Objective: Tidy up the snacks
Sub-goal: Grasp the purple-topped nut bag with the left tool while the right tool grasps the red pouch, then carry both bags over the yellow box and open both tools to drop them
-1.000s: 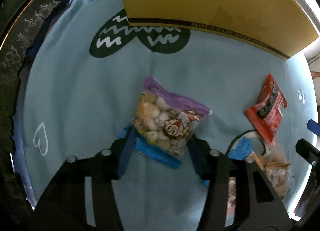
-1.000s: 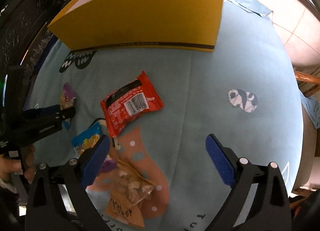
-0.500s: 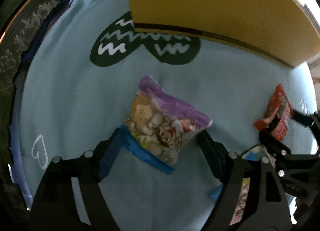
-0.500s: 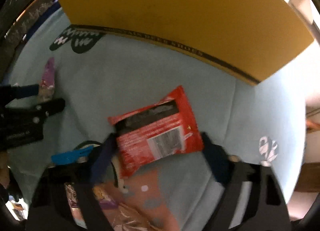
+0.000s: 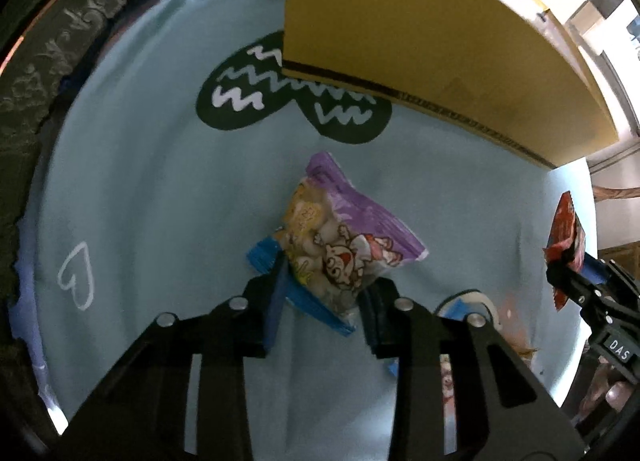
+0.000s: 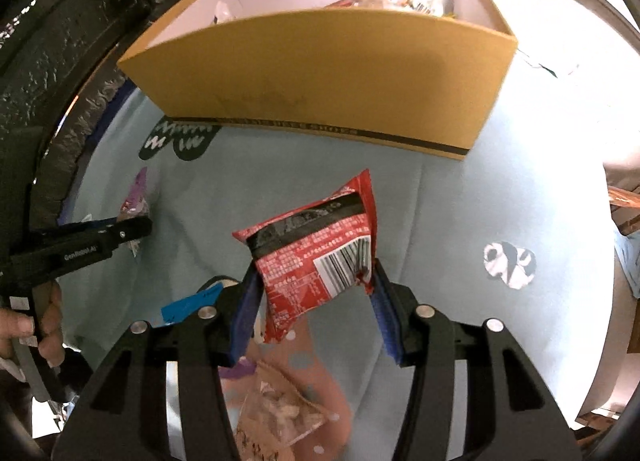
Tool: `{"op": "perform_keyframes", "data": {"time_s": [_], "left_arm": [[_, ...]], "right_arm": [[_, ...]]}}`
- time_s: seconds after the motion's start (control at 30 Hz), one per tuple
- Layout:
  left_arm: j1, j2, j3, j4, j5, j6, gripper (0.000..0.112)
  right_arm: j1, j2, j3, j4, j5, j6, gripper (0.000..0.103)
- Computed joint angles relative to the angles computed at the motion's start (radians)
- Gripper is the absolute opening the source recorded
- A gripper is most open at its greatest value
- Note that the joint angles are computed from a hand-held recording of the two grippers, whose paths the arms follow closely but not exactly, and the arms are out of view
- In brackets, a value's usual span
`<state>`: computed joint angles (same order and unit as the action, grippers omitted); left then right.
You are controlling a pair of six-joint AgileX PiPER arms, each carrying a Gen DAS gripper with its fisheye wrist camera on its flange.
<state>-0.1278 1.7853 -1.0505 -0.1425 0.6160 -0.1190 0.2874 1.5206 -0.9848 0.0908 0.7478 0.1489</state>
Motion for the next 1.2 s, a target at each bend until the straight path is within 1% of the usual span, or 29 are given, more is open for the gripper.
{"op": "perform_keyframes", "data": {"time_s": [0.1, 0.3, 0.33, 0.37, 0.4, 0.5, 0.53, 0.67, 0.8, 1.0, 1.13, 1.2], "left_arm": [[0.041, -0.061, 0.033, -0.034, 0.003, 0.066, 0.032], [0.027, -0.158, 0.029, 0.006, 0.035, 0.032, 0.032], [0.027, -0.177, 0.016, 0.002, 0.053, 0.032, 0.033], [0.005, -0.188, -0.005, 0.018, 0.072, 0.0, 0.033], [-0.014, -0.184, -0.016, 0.031, 0.067, -0.022, 0.033], [-0.047, -0.226, -0.065, 0.057, 0.104, -0.048, 0.033], [-0.053, -0.227, -0.106, 0.055, 0.133, -0.049, 0.033], [-0.084, -0.208, -0.22, 0.056, 0.172, -0.045, 0.033], [-0.116, -0.137, -0.361, 0.082, 0.221, -0.072, 0.033], [-0.137, 0.025, -0.591, 0.09, 0.293, -0.069, 0.033], [-0.139, 0.203, -0.85, 0.09, 0.386, -0.068, 0.033], [-0.13, 0.316, -1.019, 0.082, 0.451, -0.078, 0.034]], "right_arm": [[0.001, -0.041, 0.017, 0.0, 0.005, 0.008, 0.053], [0.015, -0.097, 0.017, -0.011, 0.011, 0.023, 0.053], [0.014, -0.111, 0.014, -0.01, 0.016, 0.02, 0.053], [0.012, -0.125, 0.006, -0.008, 0.024, 0.017, 0.053], [0.01, -0.135, -0.005, -0.005, 0.032, 0.011, 0.053], [-0.002, -0.154, -0.045, -0.003, 0.051, -0.004, 0.053], [-0.005, -0.156, -0.06, 0.001, 0.054, -0.006, 0.053], [-0.036, -0.141, -0.155, 0.008, 0.074, -0.049, 0.053], [-0.068, -0.091, -0.255, 0.021, 0.08, -0.078, 0.053], [-0.104, 0.031, -0.416, 0.025, 0.084, -0.091, 0.054], [-0.133, 0.141, -0.538, 0.033, 0.085, -0.081, 0.055], [-0.145, 0.207, -0.597, 0.017, 0.07, -0.055, 0.057]]}}
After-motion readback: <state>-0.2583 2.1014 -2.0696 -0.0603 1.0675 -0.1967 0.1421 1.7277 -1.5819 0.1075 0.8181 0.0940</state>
